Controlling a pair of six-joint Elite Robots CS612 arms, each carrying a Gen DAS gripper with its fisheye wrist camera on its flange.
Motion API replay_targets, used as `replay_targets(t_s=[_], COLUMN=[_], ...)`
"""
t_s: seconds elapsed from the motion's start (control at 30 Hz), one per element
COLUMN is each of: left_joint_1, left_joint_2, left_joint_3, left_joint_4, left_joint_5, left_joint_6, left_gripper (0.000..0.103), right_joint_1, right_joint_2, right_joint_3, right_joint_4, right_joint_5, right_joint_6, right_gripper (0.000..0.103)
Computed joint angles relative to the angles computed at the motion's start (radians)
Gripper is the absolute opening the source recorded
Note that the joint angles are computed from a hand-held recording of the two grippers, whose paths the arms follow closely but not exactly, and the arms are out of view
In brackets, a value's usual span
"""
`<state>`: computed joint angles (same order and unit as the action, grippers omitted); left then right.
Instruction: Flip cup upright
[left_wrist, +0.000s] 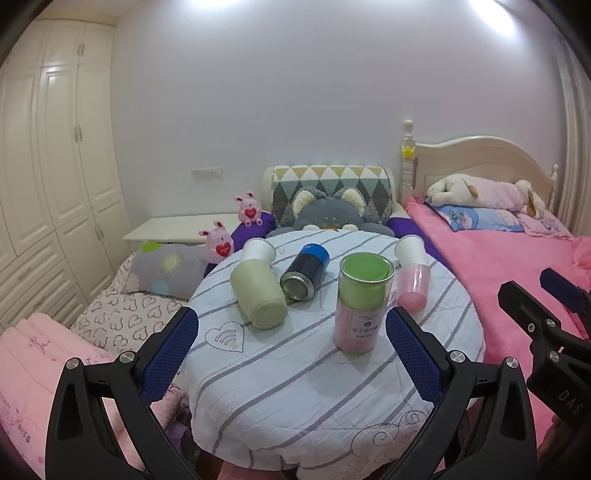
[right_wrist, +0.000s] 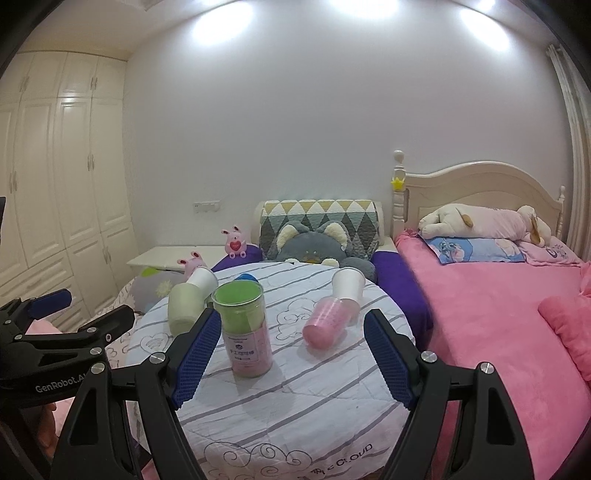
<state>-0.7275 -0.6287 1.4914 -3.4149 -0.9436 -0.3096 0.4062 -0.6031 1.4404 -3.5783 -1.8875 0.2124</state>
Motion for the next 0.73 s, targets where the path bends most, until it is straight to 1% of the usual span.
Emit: replay_targets(t_s=[0.1, 0.23, 0.4, 0.73], left_joint_1=[-0.003, -0.01, -0.015, -0.012], left_joint_2=[0.003, 0.01, 0.014, 0.015], left_joint_3=[-0.007, -0.02, -0.029, -0.032], left_joint_4=[-0.005, -0.001, 0.004, 0.012], left_joint_5=[0.007, 0.029, 0.029, 0.025], left_joint_6=[0.001, 0.025, 0.038, 0.032], left_gripper=[0.103, 0.103, 0.103, 0.103], right_joint_1=[-0.002, -0.004, -0.011, -0.02], right_joint_2=[0.0, -0.001, -0.004, -0.003], right_joint_3=[0.002, 0.005, 0.008, 0.008], right_joint_4=[-0.004, -0.006, 0.0, 0.01], right_joint_5=[0.004, 0.003, 0.017, 0.037], right_joint_6=[0.002, 0.004, 0.016, 0.027], right_gripper=[0.081, 0.081, 0.081, 0.081])
